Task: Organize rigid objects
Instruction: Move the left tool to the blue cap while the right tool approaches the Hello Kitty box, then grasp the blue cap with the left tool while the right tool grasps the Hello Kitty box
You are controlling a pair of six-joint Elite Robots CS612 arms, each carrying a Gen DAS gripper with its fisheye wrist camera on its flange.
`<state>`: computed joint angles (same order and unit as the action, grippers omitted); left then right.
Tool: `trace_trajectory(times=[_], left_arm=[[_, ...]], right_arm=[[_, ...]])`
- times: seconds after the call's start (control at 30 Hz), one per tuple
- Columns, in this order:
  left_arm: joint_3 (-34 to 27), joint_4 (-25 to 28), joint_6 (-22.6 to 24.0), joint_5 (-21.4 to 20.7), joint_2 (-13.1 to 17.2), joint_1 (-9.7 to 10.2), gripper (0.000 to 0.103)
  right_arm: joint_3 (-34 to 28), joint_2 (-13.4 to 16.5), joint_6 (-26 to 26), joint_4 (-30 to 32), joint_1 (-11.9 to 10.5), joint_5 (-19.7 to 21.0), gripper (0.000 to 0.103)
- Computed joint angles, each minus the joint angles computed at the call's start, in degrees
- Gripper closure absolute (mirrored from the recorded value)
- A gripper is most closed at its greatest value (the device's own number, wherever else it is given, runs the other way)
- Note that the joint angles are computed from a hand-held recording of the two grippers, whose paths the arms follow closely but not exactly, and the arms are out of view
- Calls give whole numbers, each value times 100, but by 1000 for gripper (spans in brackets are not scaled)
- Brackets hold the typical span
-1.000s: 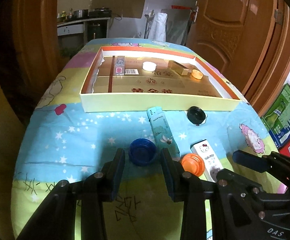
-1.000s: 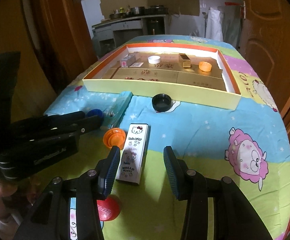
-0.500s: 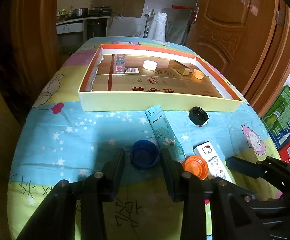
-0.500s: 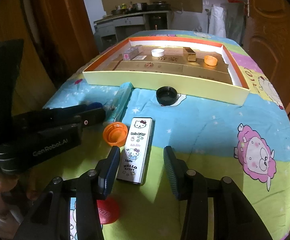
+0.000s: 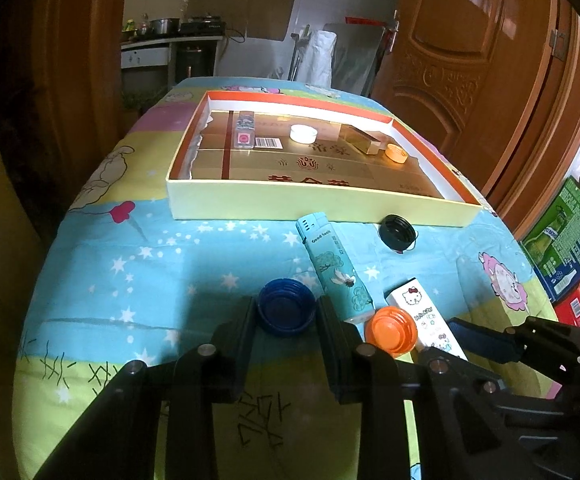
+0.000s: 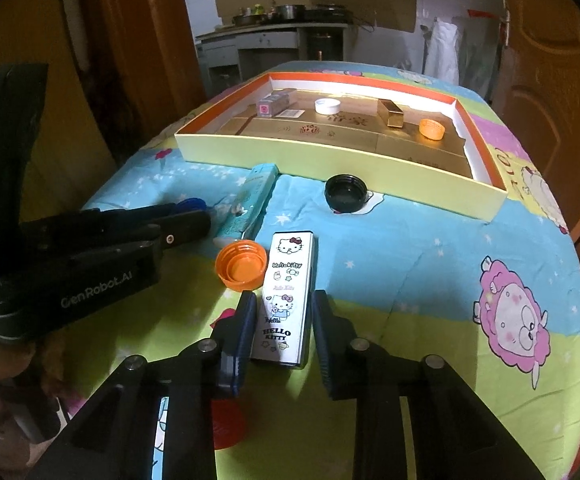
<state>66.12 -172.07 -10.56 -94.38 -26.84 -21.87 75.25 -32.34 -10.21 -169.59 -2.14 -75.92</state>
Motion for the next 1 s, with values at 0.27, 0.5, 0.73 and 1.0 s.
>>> trace_trajectory(times=[0.27, 0.5, 0.73, 1.0], left_arm=[[63, -81, -55, -6, -29, 7, 72], [143, -204, -108, 2, -67, 8, 72], [205, -334, -145, -22, -111, 1, 72], [272, -513, -197, -68, -161, 3, 72]], right_arm=[[7, -6, 21, -3, 1, 7, 75], [49, -32, 67, -76, -12, 27, 76], [96, -61, 126, -158, -25, 30, 76], [139, -89, 183, -226, -42, 69, 76]])
